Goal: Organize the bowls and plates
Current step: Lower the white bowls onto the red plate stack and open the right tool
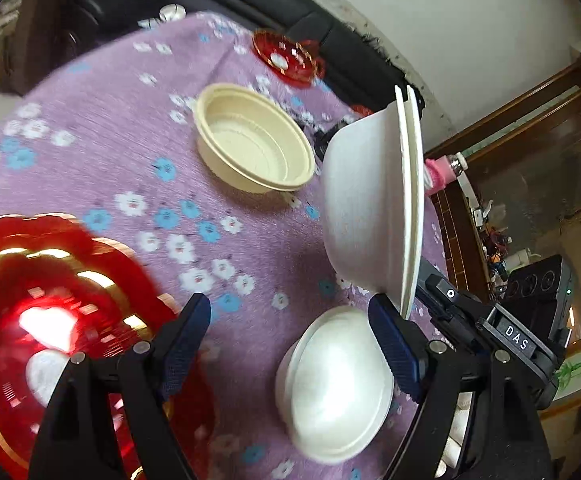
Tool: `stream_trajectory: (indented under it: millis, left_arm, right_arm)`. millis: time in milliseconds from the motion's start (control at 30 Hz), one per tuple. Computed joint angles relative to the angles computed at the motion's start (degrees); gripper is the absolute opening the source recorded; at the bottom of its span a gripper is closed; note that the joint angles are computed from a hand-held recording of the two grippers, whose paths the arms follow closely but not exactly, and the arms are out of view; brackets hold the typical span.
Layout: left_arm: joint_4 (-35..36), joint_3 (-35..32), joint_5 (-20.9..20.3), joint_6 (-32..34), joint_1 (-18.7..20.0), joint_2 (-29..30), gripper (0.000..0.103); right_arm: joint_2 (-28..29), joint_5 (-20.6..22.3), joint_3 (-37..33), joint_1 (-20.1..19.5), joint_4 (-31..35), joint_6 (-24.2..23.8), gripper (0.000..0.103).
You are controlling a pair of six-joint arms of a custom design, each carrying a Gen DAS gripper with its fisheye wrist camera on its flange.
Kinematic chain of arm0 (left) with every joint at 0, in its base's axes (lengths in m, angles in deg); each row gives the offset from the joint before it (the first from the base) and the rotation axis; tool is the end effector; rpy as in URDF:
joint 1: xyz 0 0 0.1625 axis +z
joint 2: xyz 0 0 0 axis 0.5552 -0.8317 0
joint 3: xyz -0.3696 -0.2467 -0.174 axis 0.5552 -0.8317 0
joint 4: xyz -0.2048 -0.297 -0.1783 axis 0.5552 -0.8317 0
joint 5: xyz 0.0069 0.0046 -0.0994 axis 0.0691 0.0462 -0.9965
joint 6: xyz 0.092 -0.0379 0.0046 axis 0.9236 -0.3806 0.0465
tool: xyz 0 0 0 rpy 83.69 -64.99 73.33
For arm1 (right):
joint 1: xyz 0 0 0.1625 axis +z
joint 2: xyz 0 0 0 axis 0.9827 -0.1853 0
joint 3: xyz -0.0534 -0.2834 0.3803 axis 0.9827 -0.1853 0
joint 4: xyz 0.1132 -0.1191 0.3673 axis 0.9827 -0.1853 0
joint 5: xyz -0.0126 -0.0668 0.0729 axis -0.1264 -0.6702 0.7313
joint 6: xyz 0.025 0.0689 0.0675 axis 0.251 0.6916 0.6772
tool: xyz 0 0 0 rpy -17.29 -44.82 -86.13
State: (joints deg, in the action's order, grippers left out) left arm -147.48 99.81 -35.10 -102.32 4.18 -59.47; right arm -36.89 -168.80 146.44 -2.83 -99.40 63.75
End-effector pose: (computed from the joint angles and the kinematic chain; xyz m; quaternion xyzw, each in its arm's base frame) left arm -0.3958 -0.5222 0.0345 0.0737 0.9751 -0.2040 0.0470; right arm 0.0306 -0.4760 0.4066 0.0320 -0.9476 0.3147 0.0450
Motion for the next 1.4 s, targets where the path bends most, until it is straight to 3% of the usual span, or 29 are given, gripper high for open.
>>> stream_trajectory:
  millis: [367, 600, 833, 1033, 1400]
  left_arm:
    - [-4.9, 14.7, 9.3, -3.0, -4.4, -10.9, 0.081]
    - [-3.1, 20.5, 12.2, -7.6, -4.2, -14.1, 0.081]
    - [-0.1, 22.9, 14.0, -9.9, -3.3, -14.7, 0.08]
    - [7.4, 21.7, 19.1, -11.7, -6.2, -14.5, 0.08]
    - [11.4, 24.5, 24.5, -17.7, -10.3, -17.8, 0.08]
  right_arm:
    - [1.3, -3.1, 6.0, 9.1, -3.7, -1.3, 0.016]
    - [5.5, -6.0, 9.2, 11.0, -7.0, -0.2, 0.017]
    - [9.7, -9.3, 11.1, 11.5, -10.4, 0.5, 0.017]
    - [11.3, -11.1, 11.6, 11.5, -12.1, 1.0, 0.017]
    - [14.1, -15.9, 12.6, 13.0, -16.3, -1.9, 0.017]
